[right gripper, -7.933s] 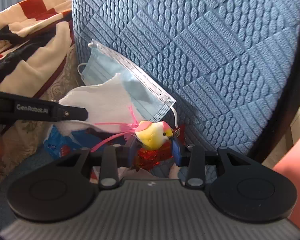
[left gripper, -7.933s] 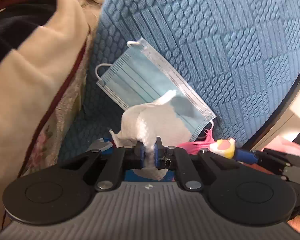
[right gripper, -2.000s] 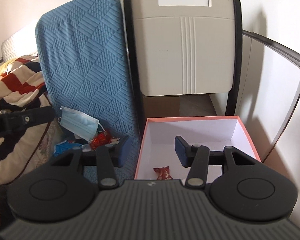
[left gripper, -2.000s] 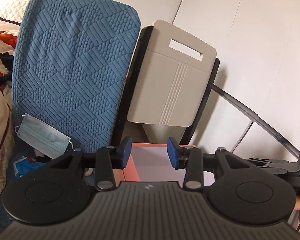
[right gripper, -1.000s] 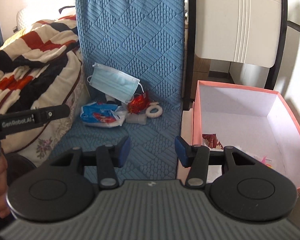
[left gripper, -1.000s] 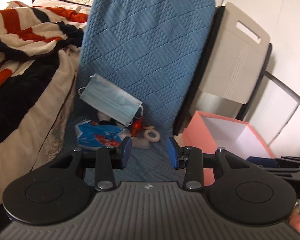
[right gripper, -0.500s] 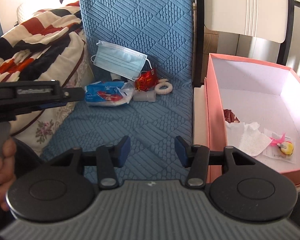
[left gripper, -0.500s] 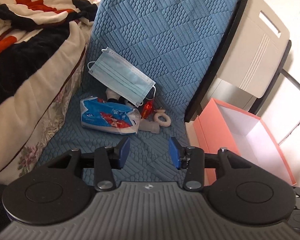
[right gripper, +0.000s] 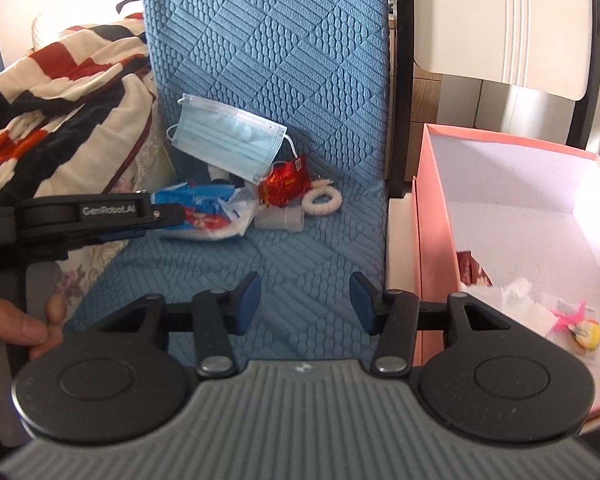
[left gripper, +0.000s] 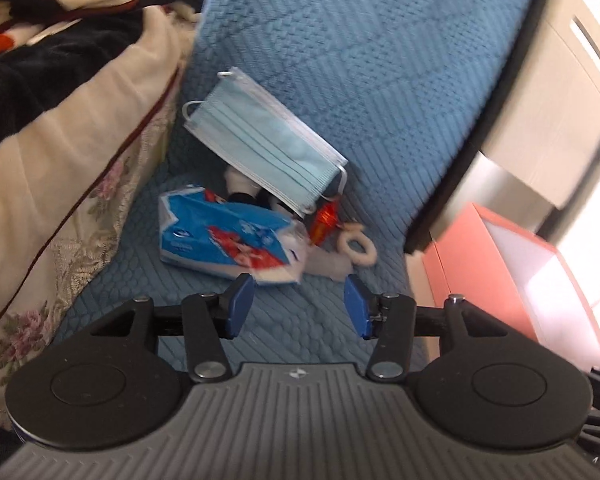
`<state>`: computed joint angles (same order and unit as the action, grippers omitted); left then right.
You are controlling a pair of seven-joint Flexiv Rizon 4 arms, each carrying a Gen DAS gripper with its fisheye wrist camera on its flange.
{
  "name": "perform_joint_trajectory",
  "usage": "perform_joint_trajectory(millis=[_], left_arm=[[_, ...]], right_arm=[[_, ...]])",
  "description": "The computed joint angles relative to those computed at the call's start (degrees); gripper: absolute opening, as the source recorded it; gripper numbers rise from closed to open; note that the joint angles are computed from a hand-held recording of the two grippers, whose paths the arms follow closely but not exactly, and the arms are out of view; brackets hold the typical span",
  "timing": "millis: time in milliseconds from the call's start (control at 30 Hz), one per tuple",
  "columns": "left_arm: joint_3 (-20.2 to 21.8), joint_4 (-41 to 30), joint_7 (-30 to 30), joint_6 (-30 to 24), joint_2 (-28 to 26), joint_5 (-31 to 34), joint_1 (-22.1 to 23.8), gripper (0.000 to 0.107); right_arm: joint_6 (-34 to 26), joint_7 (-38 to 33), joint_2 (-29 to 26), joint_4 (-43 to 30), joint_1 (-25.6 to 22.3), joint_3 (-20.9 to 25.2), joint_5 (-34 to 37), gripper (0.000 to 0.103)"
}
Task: Organize soft objects
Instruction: 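Withdraw both open tools from the box back toward the seat, then grasp the blue tissue pack with the left tool while the right tool grasps the white fuzzy ring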
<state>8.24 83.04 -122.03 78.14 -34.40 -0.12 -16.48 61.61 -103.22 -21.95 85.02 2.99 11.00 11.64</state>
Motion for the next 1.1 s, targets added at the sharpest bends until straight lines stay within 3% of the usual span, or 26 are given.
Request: perform_joint_trajectory(millis=[233,567,667,867,1000,1100], left_arm=[[2.86,-3.70,-4.95,-5.48,-2.01,0.76,-0.53,0.061],[-0.89,-6.57,-4.74,-6.71,-4.62,-0.65,2.81,0.062],[0.92,-8.23,-6.78,-8.06,-5.61,0.11,1.76,0.071],[3.44,-11.04,-11.43,-9.64,-7.18,2.71,0.55,0.071],[-0.25,-12.35,-9.64,-11.75,-7.87,1.26,3.19,0.071],[-0.56,-13.14,-10.43,-10.99,-8.75,0.52,3.59,0.071]], right_arm=[[0.15,-1.43,-3.33,-4.06,0.41,0.67,-0.25,0.052],[-1.58,-0.31,-7.35,-8.89,0.55,1.98,1.62,0.052],[-2.00,-0.80,-8.50,-10.76,0.34,2.61,2.40,0.052],[-3.90,-1.66,-11.48,-15.03,0.11,2.59,2.12,0.052],[-4.19,-1.85,-13.32,-18.03,-0.30,2.32,2.24,0.052],[-4.48,-1.00,-14.83,-20.60,-0.46,1.85,2.04,0.052]])
